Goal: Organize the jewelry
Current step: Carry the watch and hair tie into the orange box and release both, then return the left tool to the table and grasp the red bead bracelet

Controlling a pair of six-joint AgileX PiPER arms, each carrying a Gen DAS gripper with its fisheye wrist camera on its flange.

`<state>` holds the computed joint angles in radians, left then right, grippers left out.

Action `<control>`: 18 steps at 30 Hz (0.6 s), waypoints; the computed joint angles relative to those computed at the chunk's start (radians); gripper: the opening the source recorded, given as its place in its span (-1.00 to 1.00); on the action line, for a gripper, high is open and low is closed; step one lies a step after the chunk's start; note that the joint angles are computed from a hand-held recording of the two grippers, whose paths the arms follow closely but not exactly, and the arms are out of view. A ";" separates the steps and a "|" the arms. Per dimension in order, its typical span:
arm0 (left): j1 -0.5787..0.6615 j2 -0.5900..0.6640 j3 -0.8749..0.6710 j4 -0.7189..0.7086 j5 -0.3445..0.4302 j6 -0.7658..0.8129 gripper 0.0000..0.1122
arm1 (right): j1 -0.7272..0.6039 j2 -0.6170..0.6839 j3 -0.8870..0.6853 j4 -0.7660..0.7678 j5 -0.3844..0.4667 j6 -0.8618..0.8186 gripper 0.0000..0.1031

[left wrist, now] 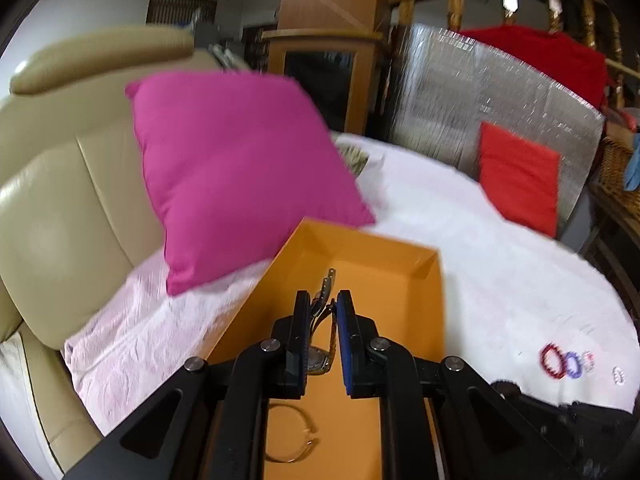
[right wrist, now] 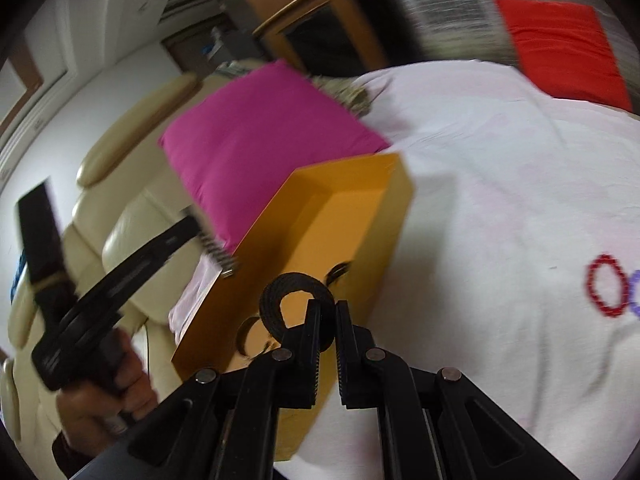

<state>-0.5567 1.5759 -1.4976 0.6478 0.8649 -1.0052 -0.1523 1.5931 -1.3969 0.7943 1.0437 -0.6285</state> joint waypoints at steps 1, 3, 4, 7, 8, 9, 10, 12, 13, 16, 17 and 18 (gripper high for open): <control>0.012 0.002 0.009 -0.017 -0.006 0.008 -0.82 | 0.016 -0.005 0.011 -0.006 -0.010 -0.001 -0.85; 0.031 0.015 0.011 -0.036 -0.006 0.018 -0.82 | 0.054 -0.014 0.037 -0.023 -0.041 0.002 -0.85; 0.038 0.015 0.018 -0.043 -0.005 0.021 -0.82 | 0.066 -0.015 0.044 -0.029 -0.049 0.007 -0.85; 0.073 0.024 0.024 -0.109 -0.020 0.064 -0.82 | 0.096 -0.009 0.062 -0.043 -0.071 0.014 -0.85; 0.082 0.024 0.027 -0.128 -0.026 0.075 -0.82 | 0.107 -0.005 0.067 -0.050 -0.077 0.016 -0.85; 0.084 0.022 0.032 -0.132 -0.028 0.075 -0.82 | 0.114 0.000 0.065 -0.057 -0.077 0.017 -0.85; 0.088 0.019 0.037 -0.134 -0.029 0.073 -0.82 | 0.123 0.003 0.071 -0.064 -0.084 0.019 -0.84; 0.092 0.011 0.046 -0.132 -0.033 0.062 -0.82 | 0.132 0.013 0.071 -0.073 -0.082 0.022 -0.79; 0.093 0.006 0.048 -0.129 -0.031 0.053 -0.82 | 0.136 0.009 0.078 -0.076 -0.084 0.021 -0.79; 0.096 -0.007 0.059 -0.110 -0.024 0.020 -0.81 | 0.154 0.009 0.077 -0.106 -0.089 0.029 -0.78; 0.095 -0.007 0.055 -0.100 -0.018 0.011 -0.80 | 0.160 0.008 0.076 -0.108 -0.088 0.032 -0.76; 0.092 -0.007 0.054 -0.087 -0.011 -0.001 -0.77 | 0.156 0.009 0.075 -0.103 -0.081 0.027 -0.71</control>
